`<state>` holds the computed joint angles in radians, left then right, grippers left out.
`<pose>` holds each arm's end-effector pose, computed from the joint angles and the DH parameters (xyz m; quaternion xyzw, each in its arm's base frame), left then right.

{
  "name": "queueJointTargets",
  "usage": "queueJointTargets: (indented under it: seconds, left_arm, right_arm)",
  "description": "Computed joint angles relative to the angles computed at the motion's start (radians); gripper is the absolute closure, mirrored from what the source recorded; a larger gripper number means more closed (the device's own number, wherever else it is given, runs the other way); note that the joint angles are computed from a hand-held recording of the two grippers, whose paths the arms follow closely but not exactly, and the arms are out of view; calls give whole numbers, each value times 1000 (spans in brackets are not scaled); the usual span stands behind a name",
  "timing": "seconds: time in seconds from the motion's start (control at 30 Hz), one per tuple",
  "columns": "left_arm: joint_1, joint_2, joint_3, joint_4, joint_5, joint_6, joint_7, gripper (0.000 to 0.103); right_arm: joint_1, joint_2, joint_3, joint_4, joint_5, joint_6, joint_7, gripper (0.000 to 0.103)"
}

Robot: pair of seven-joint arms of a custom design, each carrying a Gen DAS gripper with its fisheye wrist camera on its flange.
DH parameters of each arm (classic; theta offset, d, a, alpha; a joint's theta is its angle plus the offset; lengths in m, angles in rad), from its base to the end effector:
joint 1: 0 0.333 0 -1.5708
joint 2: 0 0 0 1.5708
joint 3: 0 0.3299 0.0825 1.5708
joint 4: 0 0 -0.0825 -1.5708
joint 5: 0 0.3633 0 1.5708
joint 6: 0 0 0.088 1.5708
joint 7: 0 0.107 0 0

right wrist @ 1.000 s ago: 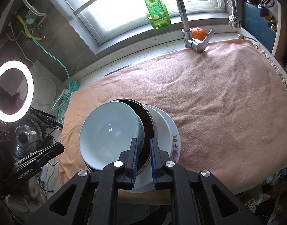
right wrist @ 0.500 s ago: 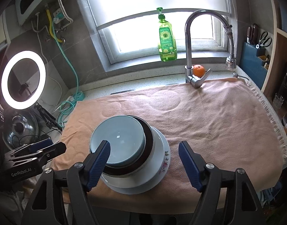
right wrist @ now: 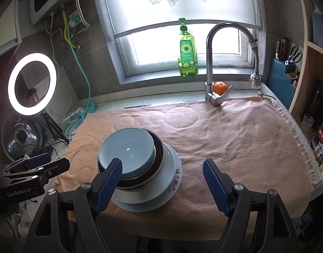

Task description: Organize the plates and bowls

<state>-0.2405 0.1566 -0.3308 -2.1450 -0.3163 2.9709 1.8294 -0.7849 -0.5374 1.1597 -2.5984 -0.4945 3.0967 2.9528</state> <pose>0.5125 -0.2951 0.4368 -0.4738 0.8124 -0.3214 0.1104 0.3980 0.2218 0.4126 -0.5057 0.7524 -0.2951 0.3019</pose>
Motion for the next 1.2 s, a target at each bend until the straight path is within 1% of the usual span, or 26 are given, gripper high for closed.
queueJointTargets:
  seconds: [0.27,0.97,1.2]
  left_arm:
    - [-4,-6,-3,-2,-7,1,0,25]
    - [-10,-18,8,-12,-4,4,-1,25]
    - [-2,-24,2,-19,-32,7,22,25]
  right_arm:
    - [11,0,-17,-10,0,9,-8,27]
    - [15,-6,-13,-7,20,9,-16,27]
    - [13,0,-9,-4,13,2,-12,27]
